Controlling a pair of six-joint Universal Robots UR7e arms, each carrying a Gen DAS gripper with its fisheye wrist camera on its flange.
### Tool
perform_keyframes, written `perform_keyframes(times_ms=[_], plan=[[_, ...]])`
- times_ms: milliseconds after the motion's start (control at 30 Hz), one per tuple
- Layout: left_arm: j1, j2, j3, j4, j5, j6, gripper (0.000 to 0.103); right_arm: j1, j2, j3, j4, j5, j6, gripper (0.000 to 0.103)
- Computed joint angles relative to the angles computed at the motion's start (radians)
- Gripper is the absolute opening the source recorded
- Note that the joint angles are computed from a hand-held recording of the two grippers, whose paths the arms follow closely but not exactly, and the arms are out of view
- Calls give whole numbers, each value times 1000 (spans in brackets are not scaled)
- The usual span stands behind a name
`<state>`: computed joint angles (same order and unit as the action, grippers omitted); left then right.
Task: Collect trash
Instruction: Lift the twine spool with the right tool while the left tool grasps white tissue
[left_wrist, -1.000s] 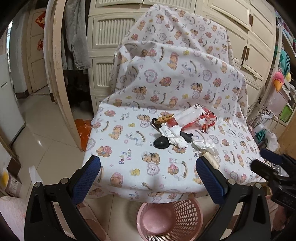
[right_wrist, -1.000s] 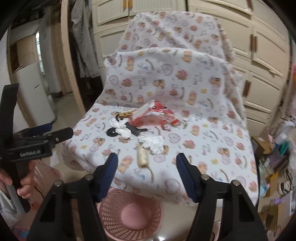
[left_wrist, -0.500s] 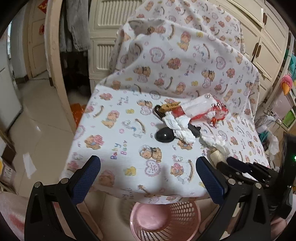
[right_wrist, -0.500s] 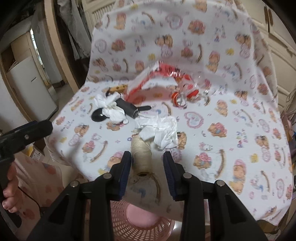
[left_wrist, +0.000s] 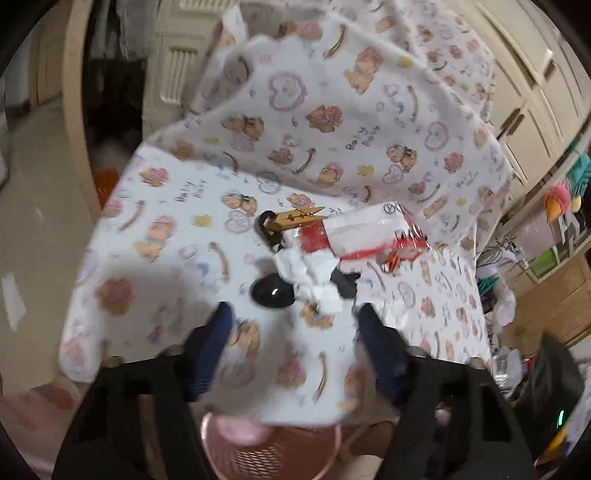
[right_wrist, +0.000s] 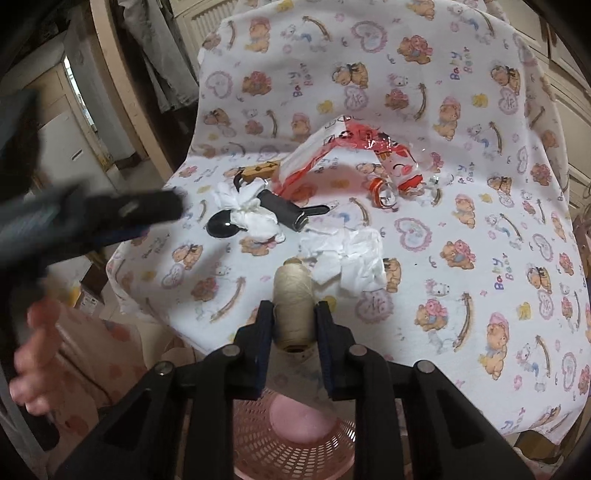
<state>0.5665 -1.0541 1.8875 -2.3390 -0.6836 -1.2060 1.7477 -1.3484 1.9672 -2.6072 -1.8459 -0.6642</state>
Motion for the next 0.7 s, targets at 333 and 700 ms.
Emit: perform_keyframes(times_ms=[333,700], plan=[[85,86,-139,117,-21,-12,40,-16,-32,-17,37,79,39,21],[62,32,-48,-61,-46,75,2,-18,-47,-19,-20,101,43,21]])
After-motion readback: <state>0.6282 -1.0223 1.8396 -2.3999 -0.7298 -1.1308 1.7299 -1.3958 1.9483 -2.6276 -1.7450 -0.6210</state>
